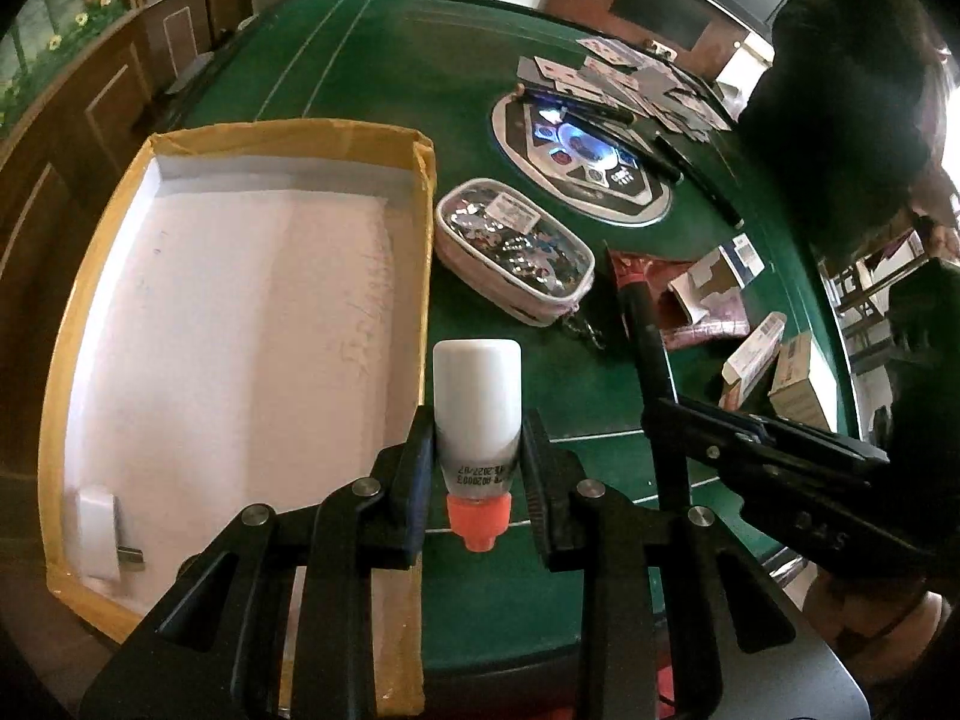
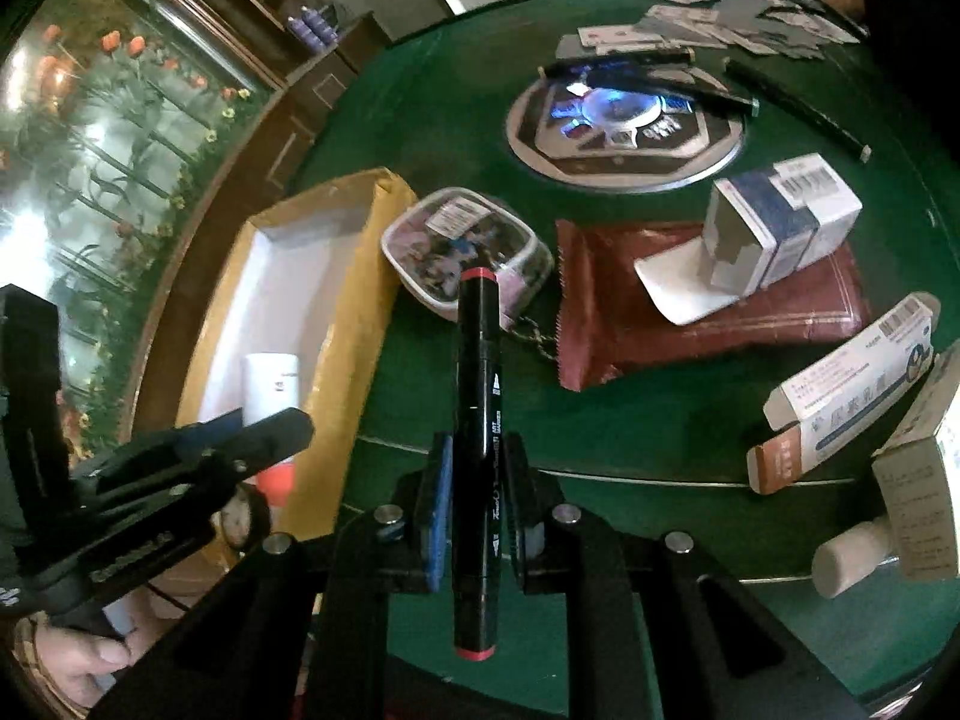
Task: Organize objects
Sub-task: 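Carry the bottle and marker over the yellow-rimmed tray with both grippers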
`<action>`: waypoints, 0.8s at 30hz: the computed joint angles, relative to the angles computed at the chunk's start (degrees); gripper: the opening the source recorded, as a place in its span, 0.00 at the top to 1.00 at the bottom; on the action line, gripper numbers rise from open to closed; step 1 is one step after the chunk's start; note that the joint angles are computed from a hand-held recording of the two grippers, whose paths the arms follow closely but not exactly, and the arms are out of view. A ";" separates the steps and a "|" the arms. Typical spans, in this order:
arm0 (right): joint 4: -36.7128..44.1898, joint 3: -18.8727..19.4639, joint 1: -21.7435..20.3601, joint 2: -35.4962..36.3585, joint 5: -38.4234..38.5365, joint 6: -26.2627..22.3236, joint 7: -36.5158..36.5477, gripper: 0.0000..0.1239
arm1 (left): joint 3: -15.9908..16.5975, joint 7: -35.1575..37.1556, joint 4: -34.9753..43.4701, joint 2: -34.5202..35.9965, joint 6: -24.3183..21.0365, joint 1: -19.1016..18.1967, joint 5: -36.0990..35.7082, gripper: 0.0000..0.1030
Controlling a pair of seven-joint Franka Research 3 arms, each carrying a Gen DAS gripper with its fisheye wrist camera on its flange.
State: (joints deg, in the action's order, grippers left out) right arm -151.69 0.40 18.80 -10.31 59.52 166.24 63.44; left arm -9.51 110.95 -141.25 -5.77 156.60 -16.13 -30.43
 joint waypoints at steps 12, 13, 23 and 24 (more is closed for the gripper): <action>2.75 0.92 1.69 0.70 0.87 -1.25 -1.14 0.88 | 1.17 -2.98 -1.23 -0.95 1.47 1.52 3.88 0.74; 3.17 1.08 1.82 0.96 0.98 -1.41 -1.25 0.88 | 1.25 -3.30 -1.40 -1.01 1.55 1.64 4.21 0.74; 7.43 2.96 2.62 3.97 1.17 -2.05 -1.45 0.88 | 2.83 -3.83 -2.05 -1.03 1.87 3.63 6.99 0.74; 7.85 3.12 2.72 4.33 1.41 -2.13 -1.58 0.88 | 2.99 -3.78 -2.02 -0.90 1.83 3.93 7.14 0.74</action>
